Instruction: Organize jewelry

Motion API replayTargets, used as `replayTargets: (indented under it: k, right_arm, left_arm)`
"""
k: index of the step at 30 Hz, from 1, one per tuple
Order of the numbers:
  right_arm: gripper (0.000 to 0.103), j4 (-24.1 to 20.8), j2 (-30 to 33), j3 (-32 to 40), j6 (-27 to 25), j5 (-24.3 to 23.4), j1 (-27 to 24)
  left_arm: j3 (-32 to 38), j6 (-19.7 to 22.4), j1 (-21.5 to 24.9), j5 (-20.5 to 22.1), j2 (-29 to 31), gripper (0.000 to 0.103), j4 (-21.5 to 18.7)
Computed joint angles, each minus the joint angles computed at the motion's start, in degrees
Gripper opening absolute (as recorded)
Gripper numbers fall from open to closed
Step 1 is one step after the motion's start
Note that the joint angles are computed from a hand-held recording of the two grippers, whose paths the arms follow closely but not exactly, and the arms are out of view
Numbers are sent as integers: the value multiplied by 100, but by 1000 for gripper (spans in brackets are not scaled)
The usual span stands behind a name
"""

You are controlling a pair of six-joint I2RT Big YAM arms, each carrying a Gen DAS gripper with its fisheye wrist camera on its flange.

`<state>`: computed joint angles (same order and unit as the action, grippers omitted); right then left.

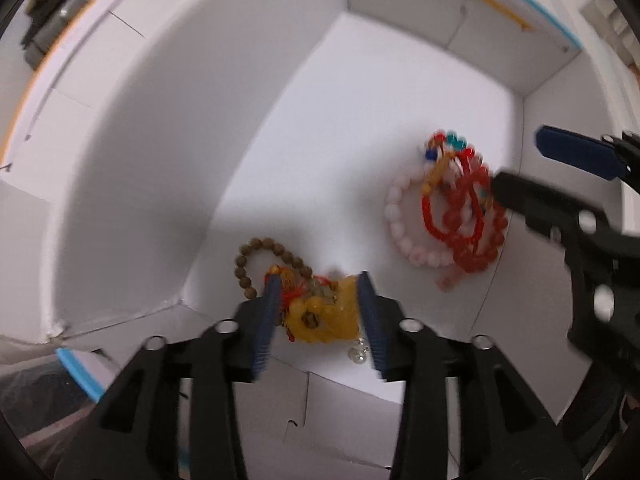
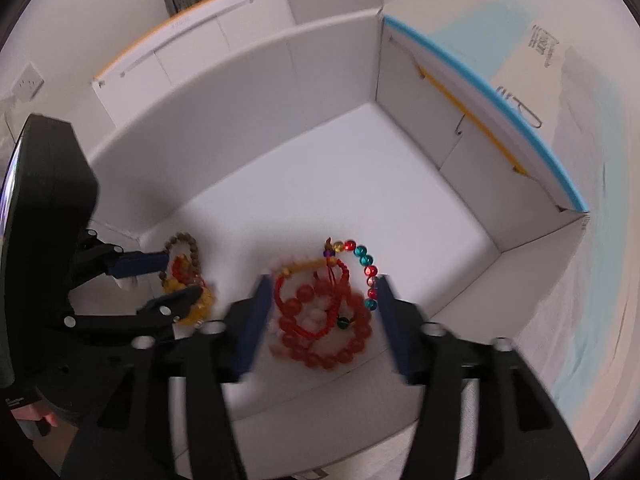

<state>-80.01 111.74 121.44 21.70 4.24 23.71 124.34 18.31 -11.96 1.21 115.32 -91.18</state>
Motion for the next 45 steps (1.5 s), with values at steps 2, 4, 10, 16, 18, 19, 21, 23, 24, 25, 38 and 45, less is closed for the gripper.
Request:
replayTargets:
  k: [2,4,10,16,18,19,21,23,24,25,38,45]
  right_arm:
    - [66,199,-170,-156,21,71,2]
    - [71,279,-298,-217,55,91,1]
    - [82,590,-784,-508,51,321,50]
    - [94,976,-1392,-1005,29,698,238]
    - [95,1108,-1592,-1221,26,816,295]
    - [95,1167,-1693,-1327,35,877,324]
    - [95,1320,-1949,-1610,62,1001,405]
    - [95,1471,-2183,-1889,79,1186,503]
    - [95,1546,-2306,-2032,111,1227,545]
    - [95,1612,-2431,-2177,158,1328,609]
    - [95,2122,-3493,-3705,874,2191,1239]
    - [95,2138,-3782,-4145,1146,2392,1501]
  left_arm:
    - [-168,-137,24,74,-209,62,324]
    - [-272,-245,42,131,-362,73,533]
    - [-749,-486,90,343,-945,97,1160]
    - [-1421,-516,366,810,-1598,97,1636]
    - [-1757,-587,398,844,-1909,97,1872]
    - [-1962,-603,422,844,-2082,97,2024]
    - [-2314,-608,440,815,-2389,97,2328]
    - [-2652,-664,452,807,-2668,97,2593]
    - [-2853,-691,452,796,-2832,97,2738]
    - [-3053,-700,450,765,-2991,97,2907]
    - [-4726,-777,503,1030,-4436,97,3717]
    - [-5089,-768,535,1266,-4801,97,3738]
